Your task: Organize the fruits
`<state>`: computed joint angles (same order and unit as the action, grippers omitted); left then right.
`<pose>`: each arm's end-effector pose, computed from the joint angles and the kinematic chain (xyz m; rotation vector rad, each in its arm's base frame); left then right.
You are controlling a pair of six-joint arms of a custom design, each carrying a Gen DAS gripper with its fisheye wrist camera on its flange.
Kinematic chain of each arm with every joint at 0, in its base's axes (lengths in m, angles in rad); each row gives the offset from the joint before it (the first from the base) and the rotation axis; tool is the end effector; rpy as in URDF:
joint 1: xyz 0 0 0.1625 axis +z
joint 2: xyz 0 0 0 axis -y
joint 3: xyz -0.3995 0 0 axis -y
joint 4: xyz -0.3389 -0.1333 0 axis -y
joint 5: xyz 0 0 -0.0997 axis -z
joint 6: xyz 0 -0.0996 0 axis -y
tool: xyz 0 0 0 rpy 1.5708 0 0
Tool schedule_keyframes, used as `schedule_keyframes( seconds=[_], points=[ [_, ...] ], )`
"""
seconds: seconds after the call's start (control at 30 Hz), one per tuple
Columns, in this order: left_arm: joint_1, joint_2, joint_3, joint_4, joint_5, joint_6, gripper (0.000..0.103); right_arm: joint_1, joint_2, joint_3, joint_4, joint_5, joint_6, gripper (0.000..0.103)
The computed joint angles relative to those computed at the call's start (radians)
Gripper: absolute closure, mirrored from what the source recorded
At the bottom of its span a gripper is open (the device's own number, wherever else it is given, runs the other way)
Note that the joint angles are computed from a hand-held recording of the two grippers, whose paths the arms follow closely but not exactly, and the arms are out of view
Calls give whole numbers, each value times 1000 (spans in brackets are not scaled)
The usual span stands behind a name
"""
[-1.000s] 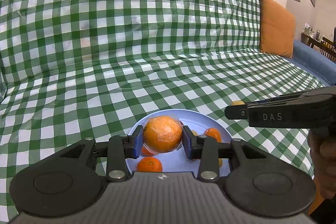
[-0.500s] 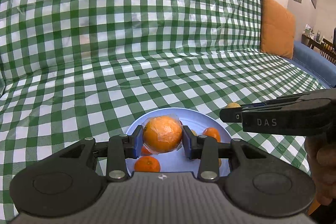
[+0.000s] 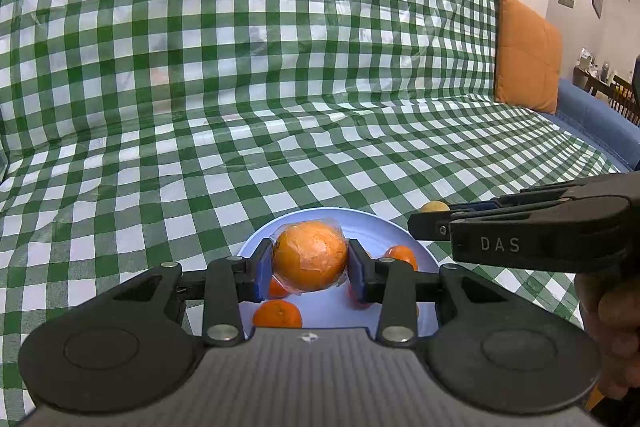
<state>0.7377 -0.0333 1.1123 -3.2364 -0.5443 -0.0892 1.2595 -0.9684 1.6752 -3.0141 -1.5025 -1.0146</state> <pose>-0.3495 -0.6129 -0.1107 0.4515 2.1896 -1.1489 -0.0580 -0.6376 0.2650 0.9319 -2.4399 0.8492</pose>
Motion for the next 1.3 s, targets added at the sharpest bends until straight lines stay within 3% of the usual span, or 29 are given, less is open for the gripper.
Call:
schedule_keyframes(
  seconds=[0.27, 0.43, 0.6, 0.67, 0.73, 0.83, 1.1, 1.23, 1.3],
  points=[
    [2, -4, 5, 2, -16, -8, 60, 1, -4, 2, 31, -4, -15, 75],
    [-1, -6, 9, -18, -8, -7, 55, 4, -3, 11, 0, -8, -7, 46],
    [-13, -23, 49, -49, 22, -1, 51, -2, -16, 28, -22, 12, 5, 37],
    [-23, -38, 83, -59, 41, -13, 48, -7, -26, 50, -52, 31, -4, 28],
    [-37, -58, 125, -63, 65, -33, 43, -13, -39, 78, -90, 55, -13, 12],
    [-61, -83, 185, -78, 98, -54, 38, -32, -70, 122, -140, 107, -17, 1],
    [-163, -135, 360, -58, 211, -233, 25, -122, -146, 255, -298, 256, 36, 1],
    [-196, -150, 395, 87, 246, -402, 25, -186, -190, 327, -300, 360, -9, 1],
    [-196, -158, 398, 160, 244, -477, 23, -200, -207, 346, -287, 366, -14, 1]
  ],
)
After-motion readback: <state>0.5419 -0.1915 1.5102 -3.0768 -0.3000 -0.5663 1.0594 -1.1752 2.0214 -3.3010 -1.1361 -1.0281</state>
